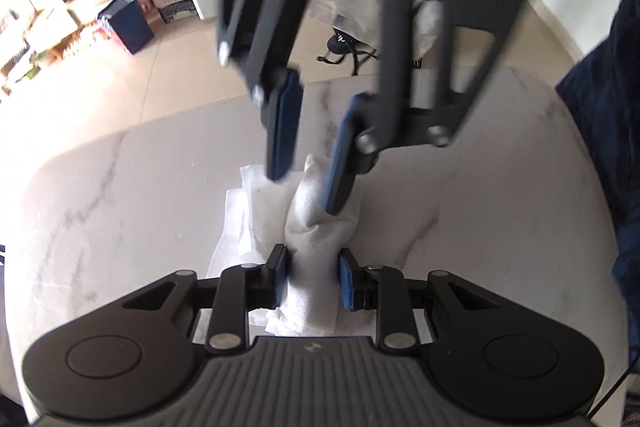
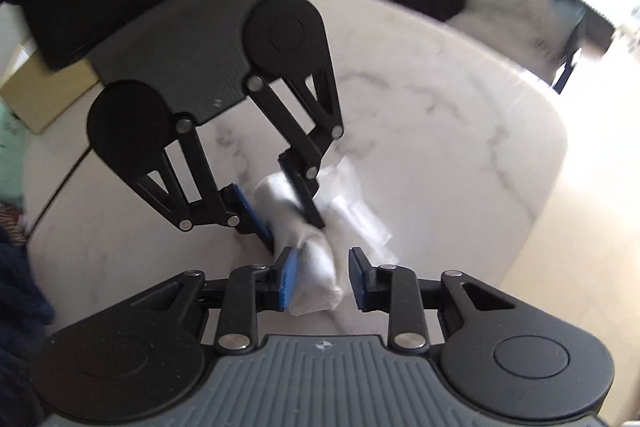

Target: Fold shopping bag

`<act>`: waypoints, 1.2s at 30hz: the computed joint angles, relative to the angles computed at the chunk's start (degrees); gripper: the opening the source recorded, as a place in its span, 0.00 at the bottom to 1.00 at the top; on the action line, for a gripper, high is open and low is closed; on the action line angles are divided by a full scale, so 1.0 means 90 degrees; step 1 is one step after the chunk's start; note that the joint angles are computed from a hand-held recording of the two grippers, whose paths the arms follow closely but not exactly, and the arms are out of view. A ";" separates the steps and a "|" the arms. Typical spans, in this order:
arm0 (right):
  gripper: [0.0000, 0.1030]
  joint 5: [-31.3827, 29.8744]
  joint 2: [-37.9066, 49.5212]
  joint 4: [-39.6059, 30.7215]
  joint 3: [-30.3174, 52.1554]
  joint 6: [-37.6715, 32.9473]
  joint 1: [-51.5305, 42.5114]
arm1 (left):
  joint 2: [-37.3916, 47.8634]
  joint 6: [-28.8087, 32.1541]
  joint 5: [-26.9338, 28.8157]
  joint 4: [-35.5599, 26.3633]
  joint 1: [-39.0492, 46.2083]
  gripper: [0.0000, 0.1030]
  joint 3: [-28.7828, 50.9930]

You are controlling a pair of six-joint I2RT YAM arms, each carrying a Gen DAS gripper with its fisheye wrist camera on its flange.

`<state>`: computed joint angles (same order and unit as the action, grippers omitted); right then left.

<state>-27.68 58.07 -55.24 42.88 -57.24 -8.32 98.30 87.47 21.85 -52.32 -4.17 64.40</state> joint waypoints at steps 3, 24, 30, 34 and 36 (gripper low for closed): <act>0.45 0.0418 -0.1472 0.0452 -0.0903 -0.0366 0.0475 | 0.0170 -0.0125 0.0006 -0.0512 0.0080 0.25 0.0364; 0.19 0.0548 0.1744 -0.0161 0.1000 -0.1051 0.0856 | -0.2184 -0.0249 0.0370 -0.0238 0.0366 0.29 -0.1042; 0.19 0.0406 0.3198 -0.1661 0.2674 -0.0663 0.0860 | -0.3922 0.0803 0.0580 0.0305 0.0670 0.32 -0.2281; 0.19 0.0385 0.4016 -0.2389 0.3398 -0.0447 0.0819 | -0.4469 0.1353 0.0432 0.0483 0.0722 0.33 -0.2802; 0.19 0.0381 0.4334 -0.2696 0.3691 -0.0411 0.0802 | -0.4683 0.1987 0.0343 0.0142 0.1110 0.33 -0.2840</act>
<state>-24.24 97.07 -79.50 76.09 -60.93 -1.10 56.15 105.36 24.94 -51.04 5.82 38.84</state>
